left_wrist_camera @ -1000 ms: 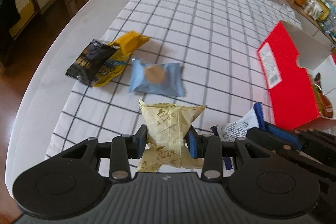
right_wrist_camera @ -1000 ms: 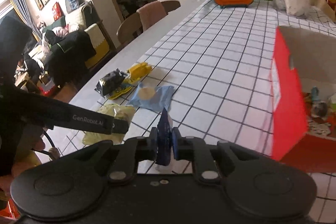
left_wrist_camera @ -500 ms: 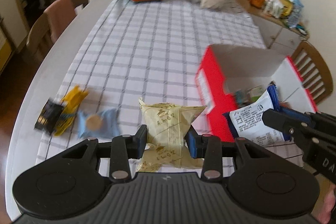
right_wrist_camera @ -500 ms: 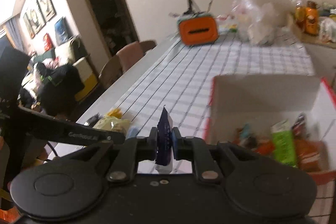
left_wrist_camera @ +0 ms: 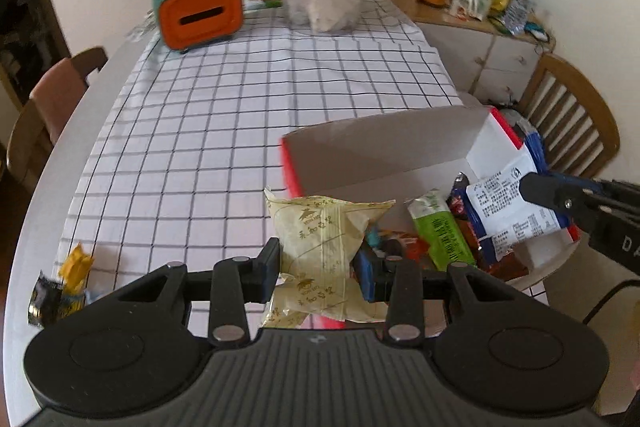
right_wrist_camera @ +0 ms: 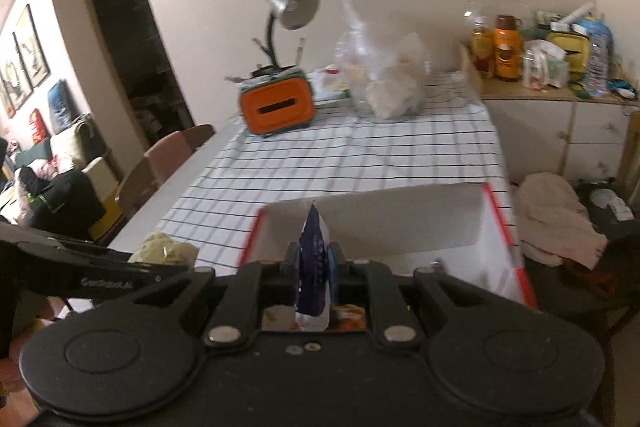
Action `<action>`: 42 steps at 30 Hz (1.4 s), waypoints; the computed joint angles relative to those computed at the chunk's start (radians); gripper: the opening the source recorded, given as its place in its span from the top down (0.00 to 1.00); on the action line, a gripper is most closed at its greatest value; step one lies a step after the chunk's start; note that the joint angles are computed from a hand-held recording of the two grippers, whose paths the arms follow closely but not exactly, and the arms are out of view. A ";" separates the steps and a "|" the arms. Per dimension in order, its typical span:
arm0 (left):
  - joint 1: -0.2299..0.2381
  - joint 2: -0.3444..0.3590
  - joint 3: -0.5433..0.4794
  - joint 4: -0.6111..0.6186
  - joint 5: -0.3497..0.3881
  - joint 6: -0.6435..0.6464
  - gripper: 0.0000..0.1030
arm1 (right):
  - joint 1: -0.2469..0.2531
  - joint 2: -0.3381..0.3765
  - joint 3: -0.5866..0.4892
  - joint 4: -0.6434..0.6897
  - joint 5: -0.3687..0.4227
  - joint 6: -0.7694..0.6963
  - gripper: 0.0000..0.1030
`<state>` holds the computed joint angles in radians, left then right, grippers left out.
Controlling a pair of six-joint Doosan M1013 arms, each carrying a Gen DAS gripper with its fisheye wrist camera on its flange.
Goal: Organize snacks
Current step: 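Carry both packets over the red shoebox, then open both tools to release the packets into the shoebox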
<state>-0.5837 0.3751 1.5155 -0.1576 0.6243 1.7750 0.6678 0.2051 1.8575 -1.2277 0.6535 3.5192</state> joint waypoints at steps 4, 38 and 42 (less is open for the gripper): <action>-0.039 0.020 -0.013 0.068 -0.004 -0.039 0.63 | -0.026 -0.016 0.030 0.028 0.001 -0.028 0.88; -0.142 0.274 -0.318 0.287 0.386 -0.235 0.62 | -0.198 0.016 0.081 0.349 -0.215 -0.270 0.87; -0.149 0.271 -0.311 0.310 0.375 -0.218 0.62 | -0.198 0.019 0.068 0.427 -0.186 -0.359 0.87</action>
